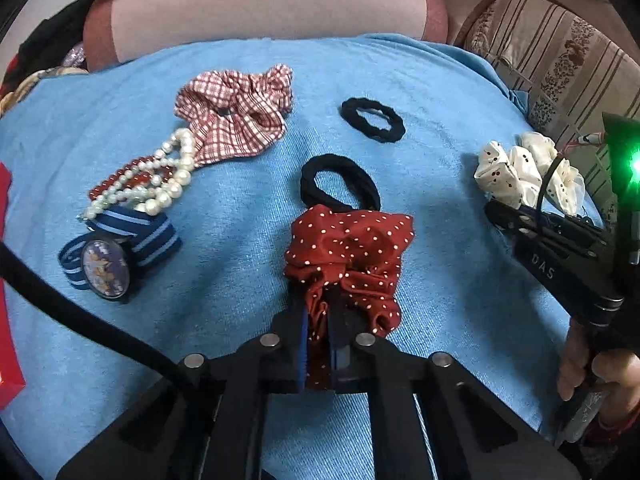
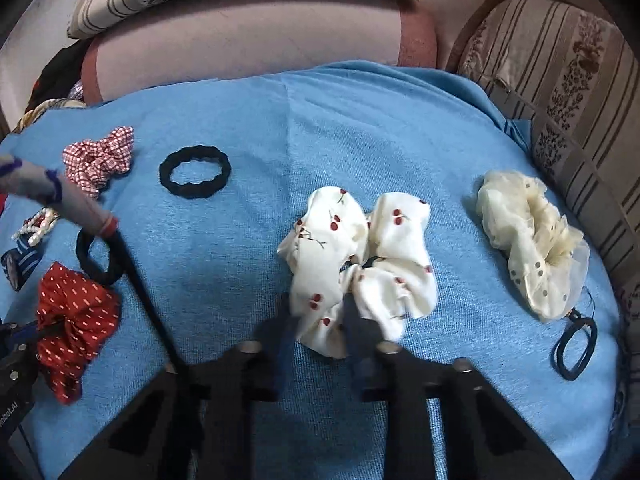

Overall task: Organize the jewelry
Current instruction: 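Grasp the red polka-dot scrunchie with left tool while right tool grasps white scrunchie, then place red scrunchie with left tool while right tool places white scrunchie in tray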

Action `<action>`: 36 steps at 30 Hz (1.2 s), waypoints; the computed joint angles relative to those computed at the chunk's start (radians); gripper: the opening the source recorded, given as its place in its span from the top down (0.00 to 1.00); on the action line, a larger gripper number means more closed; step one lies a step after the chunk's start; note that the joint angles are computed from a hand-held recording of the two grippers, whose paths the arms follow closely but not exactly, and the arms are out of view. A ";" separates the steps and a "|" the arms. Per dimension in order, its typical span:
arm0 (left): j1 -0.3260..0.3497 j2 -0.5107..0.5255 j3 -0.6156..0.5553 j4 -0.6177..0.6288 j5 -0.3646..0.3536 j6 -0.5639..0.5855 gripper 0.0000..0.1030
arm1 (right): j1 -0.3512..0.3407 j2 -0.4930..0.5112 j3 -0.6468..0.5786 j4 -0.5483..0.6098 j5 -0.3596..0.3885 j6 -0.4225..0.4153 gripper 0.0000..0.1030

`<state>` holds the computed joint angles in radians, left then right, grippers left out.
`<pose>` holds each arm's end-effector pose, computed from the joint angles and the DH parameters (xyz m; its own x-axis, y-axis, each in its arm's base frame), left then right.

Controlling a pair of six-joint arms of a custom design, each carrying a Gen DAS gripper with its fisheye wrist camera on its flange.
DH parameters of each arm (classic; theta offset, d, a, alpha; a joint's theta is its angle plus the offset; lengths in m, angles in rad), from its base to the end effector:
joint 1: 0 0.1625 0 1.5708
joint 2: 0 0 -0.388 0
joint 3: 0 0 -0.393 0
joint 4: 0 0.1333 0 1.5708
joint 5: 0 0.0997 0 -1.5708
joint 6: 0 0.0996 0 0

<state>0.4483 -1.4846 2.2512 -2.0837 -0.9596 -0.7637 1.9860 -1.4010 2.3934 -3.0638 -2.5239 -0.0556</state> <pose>-0.2712 -0.3418 0.1725 -0.7659 0.2880 -0.5748 0.4743 0.8566 -0.2029 0.2072 -0.3409 0.2131 -0.6670 0.0796 0.7408 -0.3915 0.8084 -0.4395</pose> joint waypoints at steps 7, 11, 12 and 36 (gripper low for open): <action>-0.085 -0.129 0.009 0.101 0.029 -0.071 0.94 | 0.113 -0.076 -0.008 0.098 0.014 0.043 0.92; -0.141 -0.246 0.006 0.223 0.052 -0.140 0.94 | 0.204 -0.071 -0.031 0.178 0.030 0.096 0.91; -0.155 -0.280 0.002 0.268 0.062 -0.163 0.94 | 0.226 -0.064 -0.041 0.201 0.045 0.111 0.91; 0.204 -0.652 -0.291 0.963 0.442 -0.282 0.94 | 0.421 0.781 -0.797 0.307 0.401 -0.013 0.91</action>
